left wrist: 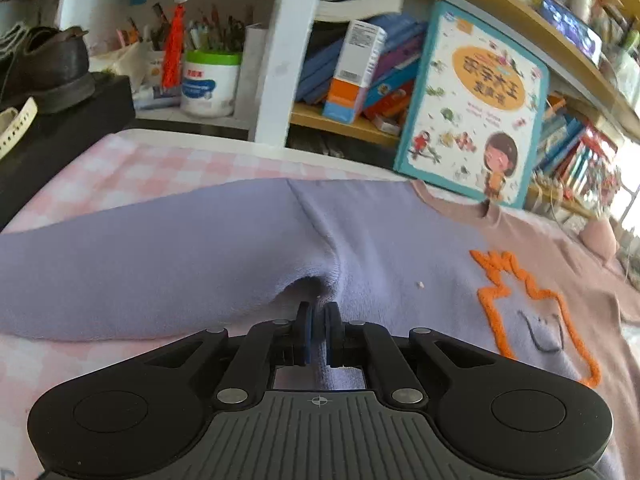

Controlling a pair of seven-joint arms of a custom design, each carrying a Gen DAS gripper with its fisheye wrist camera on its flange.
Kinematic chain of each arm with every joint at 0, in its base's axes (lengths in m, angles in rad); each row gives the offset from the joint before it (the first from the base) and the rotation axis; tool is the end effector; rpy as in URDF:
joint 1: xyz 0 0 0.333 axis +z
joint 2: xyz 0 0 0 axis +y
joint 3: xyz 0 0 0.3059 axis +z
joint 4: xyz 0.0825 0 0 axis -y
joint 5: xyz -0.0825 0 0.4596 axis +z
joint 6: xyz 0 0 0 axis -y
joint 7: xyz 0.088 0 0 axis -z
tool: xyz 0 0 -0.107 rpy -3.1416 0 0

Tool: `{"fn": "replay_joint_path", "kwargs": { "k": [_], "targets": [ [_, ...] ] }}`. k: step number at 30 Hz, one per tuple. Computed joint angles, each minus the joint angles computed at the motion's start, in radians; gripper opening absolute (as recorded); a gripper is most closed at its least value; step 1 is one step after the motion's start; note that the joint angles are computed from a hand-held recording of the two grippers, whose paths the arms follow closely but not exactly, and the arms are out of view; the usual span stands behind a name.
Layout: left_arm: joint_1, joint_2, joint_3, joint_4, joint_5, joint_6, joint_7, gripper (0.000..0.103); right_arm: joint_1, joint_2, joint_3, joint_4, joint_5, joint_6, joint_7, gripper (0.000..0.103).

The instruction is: Fold clothes

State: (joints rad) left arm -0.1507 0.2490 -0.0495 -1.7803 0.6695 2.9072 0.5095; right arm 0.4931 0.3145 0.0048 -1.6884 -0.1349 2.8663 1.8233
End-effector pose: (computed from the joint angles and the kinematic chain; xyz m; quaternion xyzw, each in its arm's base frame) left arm 0.7151 -0.1807 0.4680 -0.7148 0.5354 -0.3673 0.2597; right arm 0.6672 0.3708 0.4777 -0.7457 0.5175 -0.2061 0.3657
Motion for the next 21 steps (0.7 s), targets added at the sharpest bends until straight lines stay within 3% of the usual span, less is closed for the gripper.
{"fn": "replay_joint_path", "kwargs": {
  "k": [4,7,9,13,15,21],
  "targets": [
    [-0.015,0.001,0.023,0.008,0.049,-0.029,-0.070,0.005,-0.102,0.007,0.127,0.019,0.224,-0.030,-0.219,0.014],
    [-0.013,-0.005,0.016,0.002,0.070,-0.033,-0.072,0.006,-0.133,0.018,0.140,0.050,0.366,-0.063,-0.254,0.022],
    [-0.012,-0.010,0.013,-0.003,0.083,-0.033,-0.074,0.005,-0.129,0.023,0.108,0.066,0.397,-0.059,-0.192,0.029],
    [-0.020,-0.025,0.016,-0.026,0.133,-0.021,-0.111,0.005,-0.050,0.035,-0.067,0.104,0.219,-0.049,0.158,0.038],
    [-0.018,-0.027,0.017,-0.031,0.151,-0.011,-0.133,0.005,-0.057,0.057,-0.103,0.141,0.183,-0.062,0.300,0.038],
    [-0.022,-0.028,0.015,-0.029,0.195,-0.025,-0.165,0.006,-0.182,0.172,-0.044,0.269,0.311,-0.047,0.448,0.038]
  ]
}}
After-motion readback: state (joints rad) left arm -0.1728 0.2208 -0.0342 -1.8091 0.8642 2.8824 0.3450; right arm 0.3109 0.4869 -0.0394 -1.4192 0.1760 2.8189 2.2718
